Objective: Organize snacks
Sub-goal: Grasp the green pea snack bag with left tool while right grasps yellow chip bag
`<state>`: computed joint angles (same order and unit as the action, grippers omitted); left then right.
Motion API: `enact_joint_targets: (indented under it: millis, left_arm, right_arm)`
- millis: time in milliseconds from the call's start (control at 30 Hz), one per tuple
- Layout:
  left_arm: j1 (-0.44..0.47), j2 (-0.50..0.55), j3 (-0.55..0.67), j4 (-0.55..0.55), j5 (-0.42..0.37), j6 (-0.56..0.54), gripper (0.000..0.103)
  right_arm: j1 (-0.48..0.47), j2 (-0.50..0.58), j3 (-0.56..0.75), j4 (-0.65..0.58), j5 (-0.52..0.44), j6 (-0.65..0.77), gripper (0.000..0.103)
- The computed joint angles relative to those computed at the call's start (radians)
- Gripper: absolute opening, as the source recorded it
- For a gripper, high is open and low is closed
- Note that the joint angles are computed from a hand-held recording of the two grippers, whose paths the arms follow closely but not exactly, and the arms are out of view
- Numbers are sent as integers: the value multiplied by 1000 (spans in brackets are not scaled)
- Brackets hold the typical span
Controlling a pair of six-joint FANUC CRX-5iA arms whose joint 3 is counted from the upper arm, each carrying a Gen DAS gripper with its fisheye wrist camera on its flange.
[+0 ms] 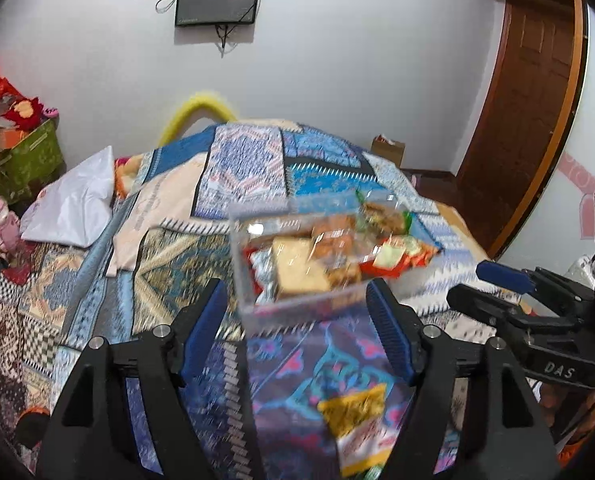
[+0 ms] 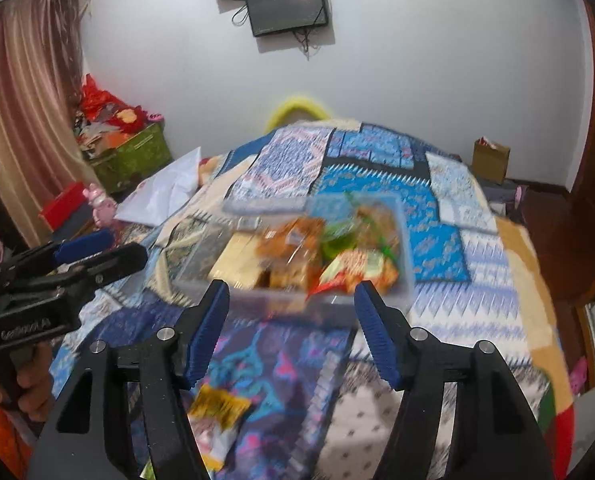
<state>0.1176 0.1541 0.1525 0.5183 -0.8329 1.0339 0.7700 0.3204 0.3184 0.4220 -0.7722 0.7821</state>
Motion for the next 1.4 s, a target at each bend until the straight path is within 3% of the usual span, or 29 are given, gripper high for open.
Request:
enact_joint_targets:
  millis: [200, 567, 733, 833, 900, 1400]
  left_arm:
    - [36, -41, -84, -15, -41, -25, 72]
    - [81, -59, -185, -41, -95, -33, 72]
    - [89, -64, -204, -45, -107, -26, 71]
    - [92, -68, -215, -38, -115, -22, 71]
    - [92, -72, -220, -33, -127, -21, 72]
    - [38, -106, -240, 5, -227, -56, 72]
  right_arm:
    - [29, 1, -16, -92, -30, 29, 62]
    - [40, 130, 116, -310, -181, 185, 62]
    - [69, 129, 91, -252, -175, 188, 65]
    - [70, 118, 74, -251, -158, 208, 51]
    - [72, 106, 54, -242, -143, 197, 49]
    - [69, -74, -197, -18, -21, -73, 46]
